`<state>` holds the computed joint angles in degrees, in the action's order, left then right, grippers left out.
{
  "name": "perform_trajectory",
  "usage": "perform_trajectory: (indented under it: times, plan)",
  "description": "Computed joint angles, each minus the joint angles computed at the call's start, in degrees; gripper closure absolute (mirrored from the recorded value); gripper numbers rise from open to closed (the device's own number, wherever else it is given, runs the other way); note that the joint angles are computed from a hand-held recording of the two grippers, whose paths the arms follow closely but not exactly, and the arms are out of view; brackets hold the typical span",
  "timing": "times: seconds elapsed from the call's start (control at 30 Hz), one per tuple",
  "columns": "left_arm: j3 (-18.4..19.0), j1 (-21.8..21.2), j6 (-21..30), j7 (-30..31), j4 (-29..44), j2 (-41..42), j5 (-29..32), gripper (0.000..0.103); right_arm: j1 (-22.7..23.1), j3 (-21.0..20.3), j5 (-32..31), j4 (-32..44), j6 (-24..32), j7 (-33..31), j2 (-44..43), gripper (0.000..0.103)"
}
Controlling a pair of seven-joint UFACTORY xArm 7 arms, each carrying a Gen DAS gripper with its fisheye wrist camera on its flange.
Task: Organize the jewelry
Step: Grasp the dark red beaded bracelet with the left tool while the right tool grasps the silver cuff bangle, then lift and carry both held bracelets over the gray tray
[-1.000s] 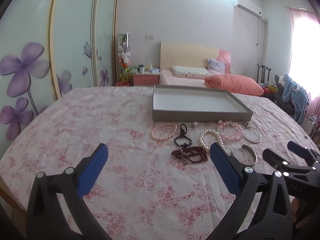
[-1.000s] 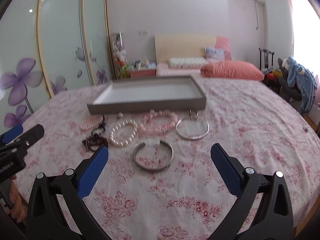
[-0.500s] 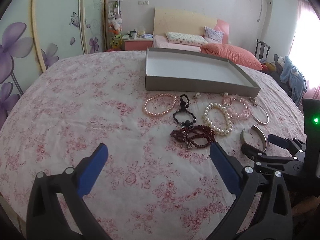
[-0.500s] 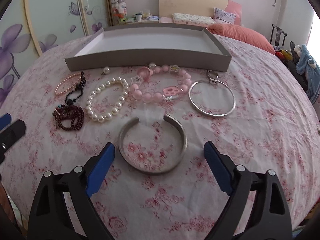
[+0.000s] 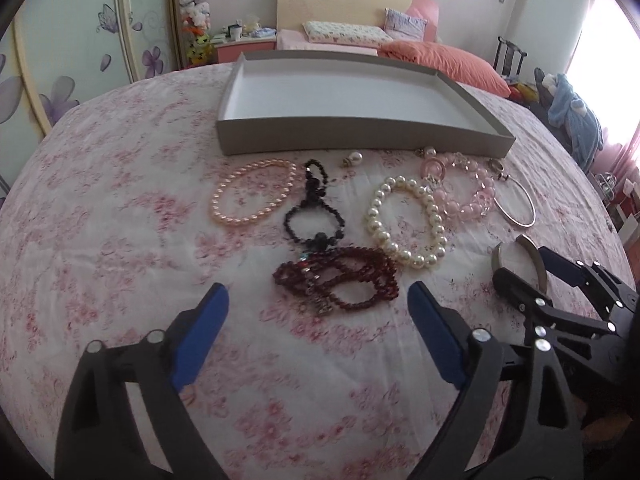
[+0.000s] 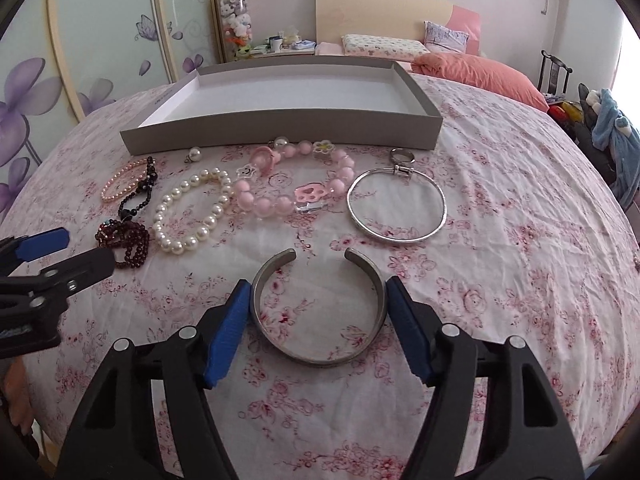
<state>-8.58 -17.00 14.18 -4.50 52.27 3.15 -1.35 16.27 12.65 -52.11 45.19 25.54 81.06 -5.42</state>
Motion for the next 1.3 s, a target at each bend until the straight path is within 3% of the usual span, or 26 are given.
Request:
perform_trajectory:
  times: [0.07, 0.27, 0.33, 0.37, 0.43, 0.53, 0.6, 0.73, 0.9, 1.3]
  plan:
    - [-0.21, -0.16, 1.90, -0.01, 2.03, 1.62, -0.26, 0.022, -0.16, -0.12, -0.32, -0.24, -0.36, 0.02, -0.16, 0.035]
    - [1.09, -1.83, 1.64, -6.21, 3.67, 3.47, 7.08, 0.029, -0.36, -0.25, -0.77, 0.05, -0.78, 0.10, 0.23, 0.035]
    - [1.99, -2.68, 1.30, -9.75, 3.76, 3.64, 11.30, 0.042, -0.33, -0.27, -0.81, 0.03, -0.77, 0.14, 0.22, 0.035]
    - [1.82, -2.54, 1.11, -9.83, 3.79, 3.68, 11.39, 0.045, -0.32, -0.29, -0.79, 0.06, -0.77, 0.11, 0.25, 0.035]
    - [1.72, -2.25, 0.78, -10.08, 3.35, 3.24, 11.69, 0.061, -0.30, -0.30, -0.87, 0.01, -0.76, 0.19, 0.23, 0.035]
    - [0.52, -0.95, 0.02, -6.83, 2.55, 2.63, 7.46, 0.079, -0.31, -0.36, -0.92, -0.08, -0.86, 0.21, 0.18, 0.035]
    - [-0.45, -0.01, -0.30, -3.14, 1.91, 2.12, 2.86, 0.083, -0.35, -0.36, -0.95, -0.10, -0.93, 0.24, 0.17, 0.035]
    - [-0.89, 0.76, -0.93, 1.24, 0.46, 1.02, -2.54, 0.086, -0.46, -0.24, -1.48, -0.35, -1.31, 1.34, -0.03, 0.035]
    - [-1.29, 1.40, -3.44, 10.43, -3.03, -2.06, -13.49, 0.091, -0.71, 0.05, -2.43, -0.99, -2.02, 3.11, -0.66, 0.035]
    - [1.10, -1.50, -8.60, 18.58, -6.98, -6.19, -23.61, 0.092, -1.88, 1.39, -9.67, -1.92, -3.00, 10.36, -2.81, 0.035]
